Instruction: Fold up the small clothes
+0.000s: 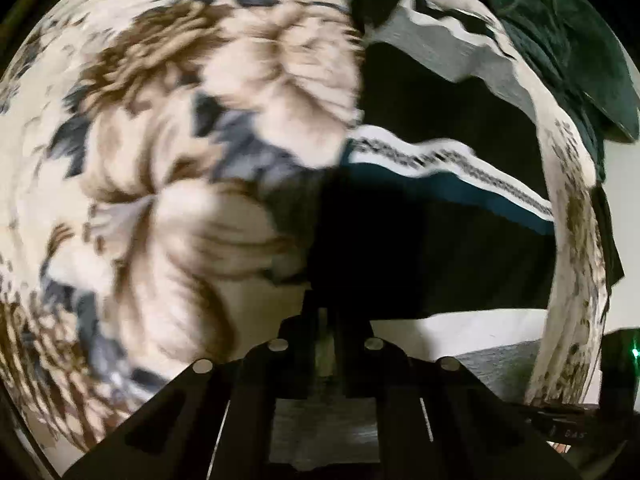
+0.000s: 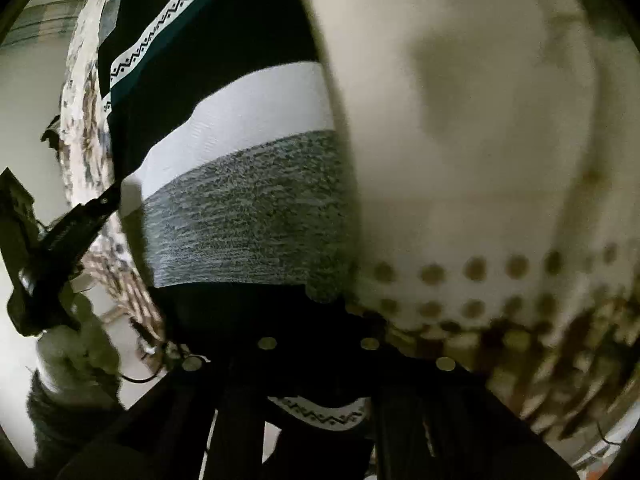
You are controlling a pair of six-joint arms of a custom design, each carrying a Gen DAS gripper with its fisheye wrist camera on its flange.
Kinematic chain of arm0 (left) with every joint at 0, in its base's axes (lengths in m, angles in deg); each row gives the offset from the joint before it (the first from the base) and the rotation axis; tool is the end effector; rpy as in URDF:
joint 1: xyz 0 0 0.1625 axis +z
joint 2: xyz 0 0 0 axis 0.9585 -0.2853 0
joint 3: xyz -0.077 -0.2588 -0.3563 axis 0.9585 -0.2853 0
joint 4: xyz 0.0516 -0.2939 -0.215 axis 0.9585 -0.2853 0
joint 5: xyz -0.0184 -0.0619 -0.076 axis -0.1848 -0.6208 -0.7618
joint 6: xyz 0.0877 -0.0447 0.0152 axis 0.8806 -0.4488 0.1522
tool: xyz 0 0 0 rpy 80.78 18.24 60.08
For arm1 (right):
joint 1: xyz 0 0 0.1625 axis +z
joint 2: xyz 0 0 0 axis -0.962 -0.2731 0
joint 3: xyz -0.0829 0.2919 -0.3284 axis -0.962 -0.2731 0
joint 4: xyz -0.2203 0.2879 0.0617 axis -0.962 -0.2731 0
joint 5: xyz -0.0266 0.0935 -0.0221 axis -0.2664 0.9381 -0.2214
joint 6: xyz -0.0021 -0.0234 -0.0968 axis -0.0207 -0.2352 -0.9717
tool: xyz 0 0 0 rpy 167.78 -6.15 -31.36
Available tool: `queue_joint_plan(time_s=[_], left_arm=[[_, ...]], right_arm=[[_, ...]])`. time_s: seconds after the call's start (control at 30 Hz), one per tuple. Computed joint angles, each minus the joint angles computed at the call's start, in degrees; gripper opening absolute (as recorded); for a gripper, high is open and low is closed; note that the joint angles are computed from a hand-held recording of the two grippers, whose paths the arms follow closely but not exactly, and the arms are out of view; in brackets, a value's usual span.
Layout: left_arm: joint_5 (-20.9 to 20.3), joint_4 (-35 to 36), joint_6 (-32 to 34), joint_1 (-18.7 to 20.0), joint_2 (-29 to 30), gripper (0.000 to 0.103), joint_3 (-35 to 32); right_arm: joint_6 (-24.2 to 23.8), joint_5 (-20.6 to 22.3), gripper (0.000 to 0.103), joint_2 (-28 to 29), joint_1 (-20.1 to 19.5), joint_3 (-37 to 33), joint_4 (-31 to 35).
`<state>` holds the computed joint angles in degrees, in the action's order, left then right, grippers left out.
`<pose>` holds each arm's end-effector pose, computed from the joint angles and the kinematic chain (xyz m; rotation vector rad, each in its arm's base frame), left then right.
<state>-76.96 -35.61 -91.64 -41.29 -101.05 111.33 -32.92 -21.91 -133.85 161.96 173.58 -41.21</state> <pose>-0.3935 -0.4574 0.1144 -0.1520 2.5464 -0.3041 0.0886 -0.4081 0.3278 -0.3650 -2.7923 -0.2323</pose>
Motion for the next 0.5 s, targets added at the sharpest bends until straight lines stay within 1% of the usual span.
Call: queue_joint_plan(time_s=[0.07,0.17,0.23,0.27,0.3,0.33,0.4,0.43,0.47,0.5], left_arm=[[-0.34,-1.30,-0.85,0.53,-1.23,0.005,1.46],[-1.32,-1.40,0.52,0.56,-1.66,0.006,1.31],[-3.45,-1.89,1.28,0.82,-2.75,0.009,1.60],[-4.60,-1.90,0.69,0.86,-2.84,0.012,1.20],[-6.09,-2.40,-0.26,0.71,-3.87,0.021,1.98],[-7.30,-4.29,-1.06,0.20,-5.33,0.027,3.61],[-8.35,-7.52,-3.81,-1.73,-7.61,0.052,6.67],[-9.59,-9.09,-6.27,-2.94,-9.06,0.055,8.91],[-10.73,-9.90,-7.64,-3.54,-9.65,0.055,10.18],[-12.55,-10.72,-8.98,-4.07,-10.15,0.055,11.67]], right_arm=[[0.83,-1.36,0.008,-0.54,0.72,0.23,-0.20],[1.25,-0.71,0.009,-0.48,0.55,0.03,0.39],[1.47,1.57,0.010,-0.40,-0.69,-0.45,1.20],[1.58,2.48,0.014,-0.50,-1.52,-0.57,1.43],[2.02,4.24,0.015,-1.02,-2.64,-0.92,2.44],[1.86,5.38,0.016,-1.60,-3.44,-1.11,3.09],[0.92,6.47,0.023,-3.03,-4.15,-1.21,4.26],[0.43,6.59,0.031,-3.65,-4.41,-1.29,5.23],[0.19,6.75,0.038,-4.24,-4.65,-1.17,6.37],[-0.03,7.28,0.040,-4.92,-5.19,-0.80,7.54]])
